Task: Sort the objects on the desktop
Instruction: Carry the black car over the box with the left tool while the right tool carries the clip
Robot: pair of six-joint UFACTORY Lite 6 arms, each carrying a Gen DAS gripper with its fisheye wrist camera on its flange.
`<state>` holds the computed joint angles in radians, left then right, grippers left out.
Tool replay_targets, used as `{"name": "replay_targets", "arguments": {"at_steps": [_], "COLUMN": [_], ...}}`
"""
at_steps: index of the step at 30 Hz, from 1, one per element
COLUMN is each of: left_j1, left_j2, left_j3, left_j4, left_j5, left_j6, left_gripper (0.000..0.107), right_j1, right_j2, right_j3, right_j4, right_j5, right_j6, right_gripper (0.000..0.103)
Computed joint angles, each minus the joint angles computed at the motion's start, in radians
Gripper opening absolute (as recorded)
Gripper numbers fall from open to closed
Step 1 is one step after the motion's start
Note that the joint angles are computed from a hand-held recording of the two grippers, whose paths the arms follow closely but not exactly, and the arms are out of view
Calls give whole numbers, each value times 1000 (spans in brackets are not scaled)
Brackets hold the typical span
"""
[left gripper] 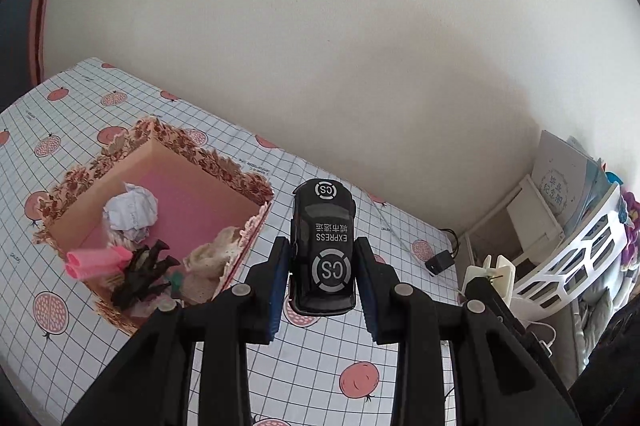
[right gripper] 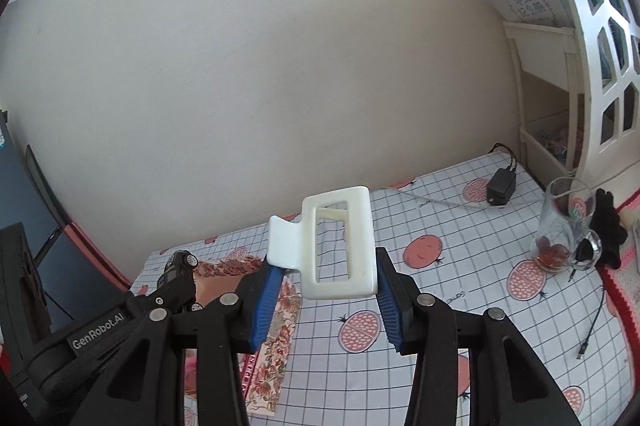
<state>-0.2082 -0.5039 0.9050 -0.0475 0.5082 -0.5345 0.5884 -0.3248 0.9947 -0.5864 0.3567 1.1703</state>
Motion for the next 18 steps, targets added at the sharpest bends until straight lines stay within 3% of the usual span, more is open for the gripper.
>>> {"name": "replay_targets", "arguments": {"at_steps": [7,18], "left_j1": [142,415], "left_j2": [-64,-121], "left_j3": [-23,-60], "left_j4": [-81,-354], "left_j5": [42,111], "left_j6": [125,424], "left_gripper": [34,34], "right_j1": [94,214], "right_j2": [57,173], "right_j3": [39,94], "right_j4": [-99,-215], "right_j5": [-11,-52], "right_j6": [90,200], "right_gripper": [48,48]}}
